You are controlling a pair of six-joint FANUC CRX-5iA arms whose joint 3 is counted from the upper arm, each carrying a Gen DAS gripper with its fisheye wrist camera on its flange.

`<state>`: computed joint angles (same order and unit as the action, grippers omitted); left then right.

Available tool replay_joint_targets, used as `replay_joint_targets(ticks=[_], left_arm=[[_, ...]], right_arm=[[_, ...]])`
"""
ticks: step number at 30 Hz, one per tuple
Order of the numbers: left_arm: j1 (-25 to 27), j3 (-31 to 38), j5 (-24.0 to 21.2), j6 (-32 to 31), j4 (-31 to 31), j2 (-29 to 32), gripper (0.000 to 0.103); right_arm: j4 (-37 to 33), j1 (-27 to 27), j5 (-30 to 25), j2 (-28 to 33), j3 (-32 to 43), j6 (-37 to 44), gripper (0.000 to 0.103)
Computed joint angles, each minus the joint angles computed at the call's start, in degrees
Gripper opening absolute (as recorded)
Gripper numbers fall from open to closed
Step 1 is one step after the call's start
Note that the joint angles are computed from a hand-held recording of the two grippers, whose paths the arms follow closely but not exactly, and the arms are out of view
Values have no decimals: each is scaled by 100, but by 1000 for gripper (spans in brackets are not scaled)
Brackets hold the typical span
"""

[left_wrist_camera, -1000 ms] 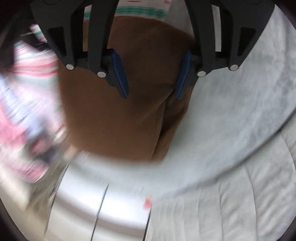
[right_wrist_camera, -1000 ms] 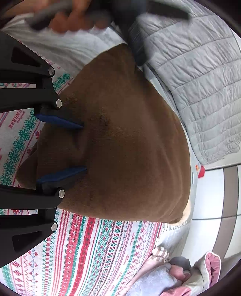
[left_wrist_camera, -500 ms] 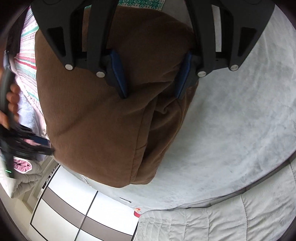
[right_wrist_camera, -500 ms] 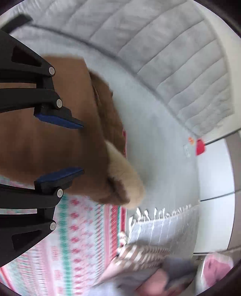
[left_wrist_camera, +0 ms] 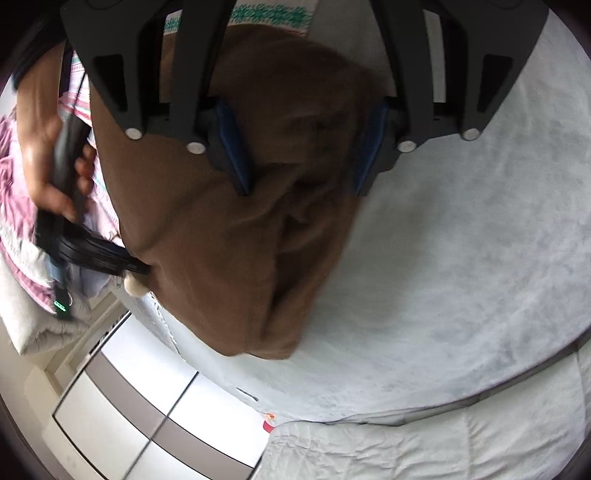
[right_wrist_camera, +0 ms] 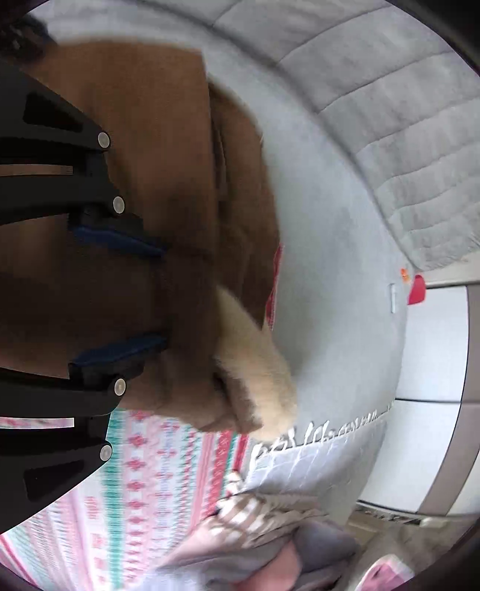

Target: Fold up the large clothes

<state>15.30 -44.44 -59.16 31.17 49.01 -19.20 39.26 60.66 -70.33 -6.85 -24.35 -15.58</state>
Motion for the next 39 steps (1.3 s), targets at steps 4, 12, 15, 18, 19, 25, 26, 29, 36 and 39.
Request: replay_joint_targets(ticks=[4, 12, 15, 18, 19, 25, 26, 29, 36, 39], left_arm=[[110, -11, -293, 90, 185, 345, 62], [76, -18, -293, 76, 175, 304, 59], [22, -41, -164, 61, 168, 267, 58], [-14, -47, -107, 81, 159, 249, 58], [-9, -41, -123, 77, 162, 261, 58], [308, 174, -522, 371, -33, 387, 79], [474, 221, -696, 460, -41, 408, 79], [969, 255, -1112, 805, -41, 389, 79], [1555, 346, -1881, 1773, -576, 197, 79], [1623, 203, -1932, 1672, -426, -70, 79]], right_arm=[[60, 977, -179, -342, -101, -145, 45], [-224, 2522, -445, -494, -180, -713, 39], [-353, 2694, -686, -144, 50, -493, 40], [-324, 2658, -372, -260, -233, -964, 40], [-326, 2603, -281, -192, -289, -950, 40], [-276, 2474, -364, 245, -142, -1016, 40], [-270, 2483, -353, 251, -149, -1044, 40], [-245, 2489, -295, 197, -217, -1188, 40], [-168, 2546, -493, 305, -181, -1436, 40], [-141, 2545, -417, 225, -257, -1461, 40]])
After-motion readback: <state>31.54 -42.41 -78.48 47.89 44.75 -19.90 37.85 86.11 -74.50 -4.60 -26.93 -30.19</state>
